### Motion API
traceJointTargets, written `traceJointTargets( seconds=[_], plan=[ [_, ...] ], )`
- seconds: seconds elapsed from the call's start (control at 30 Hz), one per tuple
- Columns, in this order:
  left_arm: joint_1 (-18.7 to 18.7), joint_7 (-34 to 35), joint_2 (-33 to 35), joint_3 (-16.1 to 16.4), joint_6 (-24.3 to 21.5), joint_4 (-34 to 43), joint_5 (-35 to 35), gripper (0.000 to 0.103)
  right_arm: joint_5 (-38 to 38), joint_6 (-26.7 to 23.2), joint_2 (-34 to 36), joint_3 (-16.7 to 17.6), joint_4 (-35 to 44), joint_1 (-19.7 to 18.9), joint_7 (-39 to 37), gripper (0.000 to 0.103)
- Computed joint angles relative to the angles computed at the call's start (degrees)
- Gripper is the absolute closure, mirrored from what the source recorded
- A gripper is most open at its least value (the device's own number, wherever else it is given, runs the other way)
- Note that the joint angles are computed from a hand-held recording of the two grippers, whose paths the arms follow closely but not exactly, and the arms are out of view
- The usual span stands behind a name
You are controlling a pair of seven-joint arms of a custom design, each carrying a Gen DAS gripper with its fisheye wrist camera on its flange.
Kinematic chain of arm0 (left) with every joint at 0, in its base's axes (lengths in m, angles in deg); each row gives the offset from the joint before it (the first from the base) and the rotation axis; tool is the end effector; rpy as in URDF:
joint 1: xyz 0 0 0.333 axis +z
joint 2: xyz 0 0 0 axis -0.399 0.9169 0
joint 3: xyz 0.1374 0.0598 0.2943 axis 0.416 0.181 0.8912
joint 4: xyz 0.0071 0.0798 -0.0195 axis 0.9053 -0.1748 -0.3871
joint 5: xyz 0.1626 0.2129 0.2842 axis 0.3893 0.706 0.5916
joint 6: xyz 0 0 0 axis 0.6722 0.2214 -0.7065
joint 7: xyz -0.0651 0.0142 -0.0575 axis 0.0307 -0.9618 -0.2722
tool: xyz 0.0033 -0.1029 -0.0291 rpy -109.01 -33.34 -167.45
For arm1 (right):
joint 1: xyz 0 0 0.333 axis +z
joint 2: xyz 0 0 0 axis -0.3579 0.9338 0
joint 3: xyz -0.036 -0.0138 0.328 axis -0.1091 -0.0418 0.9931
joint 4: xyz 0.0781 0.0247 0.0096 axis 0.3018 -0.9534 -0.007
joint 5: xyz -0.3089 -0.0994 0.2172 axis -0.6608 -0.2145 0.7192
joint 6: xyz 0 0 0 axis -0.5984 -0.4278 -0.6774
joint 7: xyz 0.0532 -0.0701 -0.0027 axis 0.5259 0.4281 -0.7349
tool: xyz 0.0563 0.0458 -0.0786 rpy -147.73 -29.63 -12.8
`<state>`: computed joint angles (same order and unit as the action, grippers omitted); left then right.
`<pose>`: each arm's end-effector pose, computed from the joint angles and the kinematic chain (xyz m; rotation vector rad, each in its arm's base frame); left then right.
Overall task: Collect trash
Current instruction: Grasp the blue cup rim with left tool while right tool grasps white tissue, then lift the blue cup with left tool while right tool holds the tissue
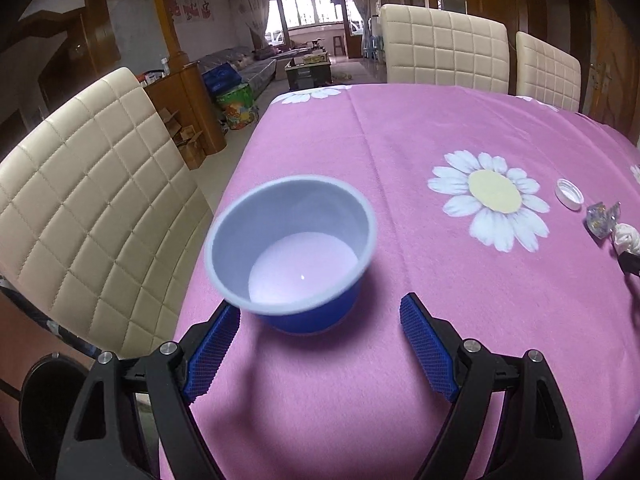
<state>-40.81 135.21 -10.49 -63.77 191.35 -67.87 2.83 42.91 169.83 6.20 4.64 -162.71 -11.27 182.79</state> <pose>0.6189 -0.2746 0.4737 -1.4780 2.0196 -0.6417 0.5525 0.1265 0.4608 -1.8053 1.9834 -0.7169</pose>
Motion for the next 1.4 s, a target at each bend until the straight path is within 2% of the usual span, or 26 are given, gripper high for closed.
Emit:
traceJointTargets(
  seconds=[0.27,0.43,0.5,0.53,0.6,0.73,0.9,1.13,1.3,1.4],
  plan=[
    [0.16,3.14,3.75,0.38,-1.74,5.4,-1.85,0.023,-0.27,-0.59,1.19,0.36,2.76,0.97,-1.16,0.077],
    [0.1,4.23,4.47,0.73,-0.74,5.91,-3.13,0.023,-0.01,-0.45,2.25,0.29,4.38,1.87,-2.33,0.079],
    [-0.26,3.92,4.26,1.24,-0.08,5.48,-2.55,0.025,-0.01,-0.29,2.37,0.25,4.64,2.22,-2.49,0.079],
    [-0.49,3.67,4.03,1.51,0.17,5.15,-2.03,0.031,0.13,-0.13,2.33,0.24,4.63,2.36,-2.76,0.079],
    [-0.64,3.66,3.75,1.64,0.29,4.79,-1.53,0.031,-0.04,0.03,2.14,0.26,4.49,2.62,-2.9,0.079],
    [-2.48,0.21,2.15,3.65,1.63,2.73,4.36,0.031,-0.01,0.52,1.72,0.44,4.07,2.96,-3.18,0.079],
    [-2.22,-2.76,-1.17,3.19,3.71,-1.26,9.5,0.031,0.1,1.51,0.97,1.12,3.44,3.54,-4.09,0.079],
    [-0.52,-6.06,-6.47,1.08,5.79,-7.74,14.09,0.031,1.37,2.85,0.31,2.25,2.71,4.67,-7.1,0.079],
    [1.9,-6.33,-9.98,-1.05,6.95,-11.98,14.23,0.031,2.65,3.82,-0.01,2.98,2.59,5.63,-9.35,0.079],
    [3.0,-9.04,-11.76,-1.57,7.57,-13.95,17.08,0.031,3.61,4.47,0.02,3.4,2.85,6.27,-10.89,0.079]
  ],
)
